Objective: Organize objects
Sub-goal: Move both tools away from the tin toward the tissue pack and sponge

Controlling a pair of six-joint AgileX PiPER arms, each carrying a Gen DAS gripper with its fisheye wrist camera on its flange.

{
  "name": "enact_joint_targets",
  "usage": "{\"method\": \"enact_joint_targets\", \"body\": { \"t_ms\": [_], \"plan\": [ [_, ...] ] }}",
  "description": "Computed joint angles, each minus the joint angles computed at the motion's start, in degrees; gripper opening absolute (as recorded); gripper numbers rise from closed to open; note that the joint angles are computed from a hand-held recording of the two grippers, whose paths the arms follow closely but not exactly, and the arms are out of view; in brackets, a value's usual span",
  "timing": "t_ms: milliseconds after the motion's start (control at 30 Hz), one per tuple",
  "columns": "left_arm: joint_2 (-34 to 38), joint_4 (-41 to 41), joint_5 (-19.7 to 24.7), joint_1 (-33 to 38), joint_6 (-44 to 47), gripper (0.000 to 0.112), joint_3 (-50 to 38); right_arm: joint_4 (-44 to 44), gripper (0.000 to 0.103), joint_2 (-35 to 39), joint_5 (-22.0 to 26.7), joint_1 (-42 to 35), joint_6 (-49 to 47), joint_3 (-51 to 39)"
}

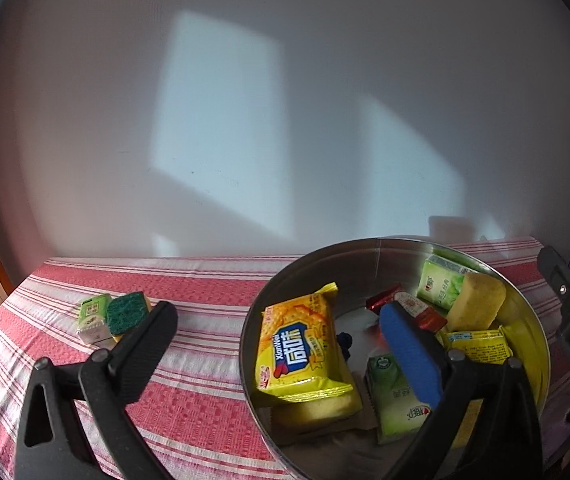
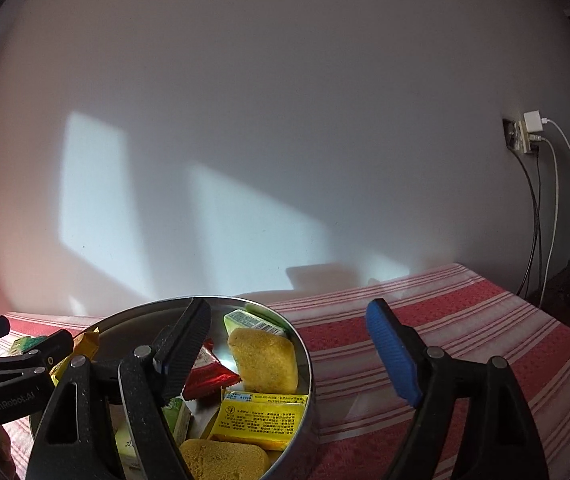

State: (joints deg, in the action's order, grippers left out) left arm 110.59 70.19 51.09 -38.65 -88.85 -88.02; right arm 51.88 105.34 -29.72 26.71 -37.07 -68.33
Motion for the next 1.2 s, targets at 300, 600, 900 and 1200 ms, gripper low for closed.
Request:
{"method": "enact_joint_targets", "body": {
  "t_ms": [300,600,900,1200],
  "plan": [
    [-2.93,7.07,2.98,0.54,-8.0,0.102,8.15,2.4,0.082,-0.94,-6.23,1.71,-0.27,2.05],
    [-6.19,10.92,1.57,3.04,-13.18,0.102,16.12,8.81,0.082,-0.97,-9.29,4.42,-3.88,1.72],
    [-9.47,12.89,0.33,5.84,-15.67,0.102,21.62,12.68,0.082,-0.43,-12.95,9.56,-5.56,1.3],
    [-12.75,14.8,-1.41,8.83,-17.41,0.102,26.46,15.4,0.082,2.39,-14.58,15.63,-8.02,-2.57]
  ]
}}
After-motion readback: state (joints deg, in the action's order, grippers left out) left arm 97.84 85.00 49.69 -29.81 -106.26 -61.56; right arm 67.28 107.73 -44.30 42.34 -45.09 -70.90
